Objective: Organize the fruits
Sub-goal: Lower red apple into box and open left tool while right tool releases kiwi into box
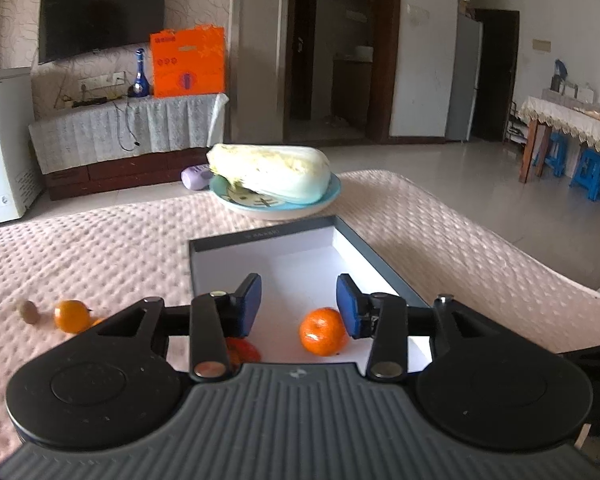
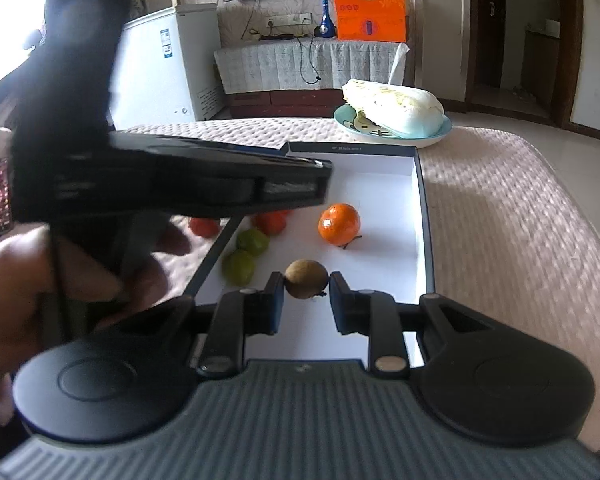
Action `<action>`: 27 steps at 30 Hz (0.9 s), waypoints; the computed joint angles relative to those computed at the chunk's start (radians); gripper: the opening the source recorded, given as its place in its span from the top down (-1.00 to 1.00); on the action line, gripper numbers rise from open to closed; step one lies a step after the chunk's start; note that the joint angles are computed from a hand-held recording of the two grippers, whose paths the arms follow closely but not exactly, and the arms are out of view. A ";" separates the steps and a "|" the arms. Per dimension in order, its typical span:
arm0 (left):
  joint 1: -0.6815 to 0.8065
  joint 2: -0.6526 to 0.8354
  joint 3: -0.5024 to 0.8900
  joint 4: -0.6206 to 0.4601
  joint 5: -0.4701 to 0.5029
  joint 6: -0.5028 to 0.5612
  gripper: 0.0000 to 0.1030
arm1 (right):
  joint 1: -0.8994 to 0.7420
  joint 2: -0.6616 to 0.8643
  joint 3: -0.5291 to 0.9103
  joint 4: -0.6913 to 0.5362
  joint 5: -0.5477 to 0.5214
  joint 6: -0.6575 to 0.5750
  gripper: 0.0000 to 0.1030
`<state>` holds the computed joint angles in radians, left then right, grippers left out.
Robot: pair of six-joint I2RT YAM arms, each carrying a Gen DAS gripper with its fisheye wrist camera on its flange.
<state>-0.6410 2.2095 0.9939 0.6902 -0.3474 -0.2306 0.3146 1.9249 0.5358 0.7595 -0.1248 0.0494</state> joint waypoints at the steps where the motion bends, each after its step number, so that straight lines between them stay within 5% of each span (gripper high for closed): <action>1: 0.001 -0.015 -0.019 0.008 -0.007 -0.001 0.07 | 0.003 0.007 0.007 0.002 0.006 0.009 0.46; 22: -0.011 -0.470 -0.589 0.045 -0.127 -0.114 0.06 | 0.074 0.121 0.163 -0.044 0.124 0.168 0.46; 27: 0.045 -0.537 -0.674 0.046 -0.123 -0.102 -0.15 | 0.092 0.143 0.196 -0.070 0.147 0.164 0.46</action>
<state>-0.5963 1.6726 0.3204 0.7363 -0.4701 -0.3322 0.4071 2.0682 0.7316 0.6892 0.0217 0.2130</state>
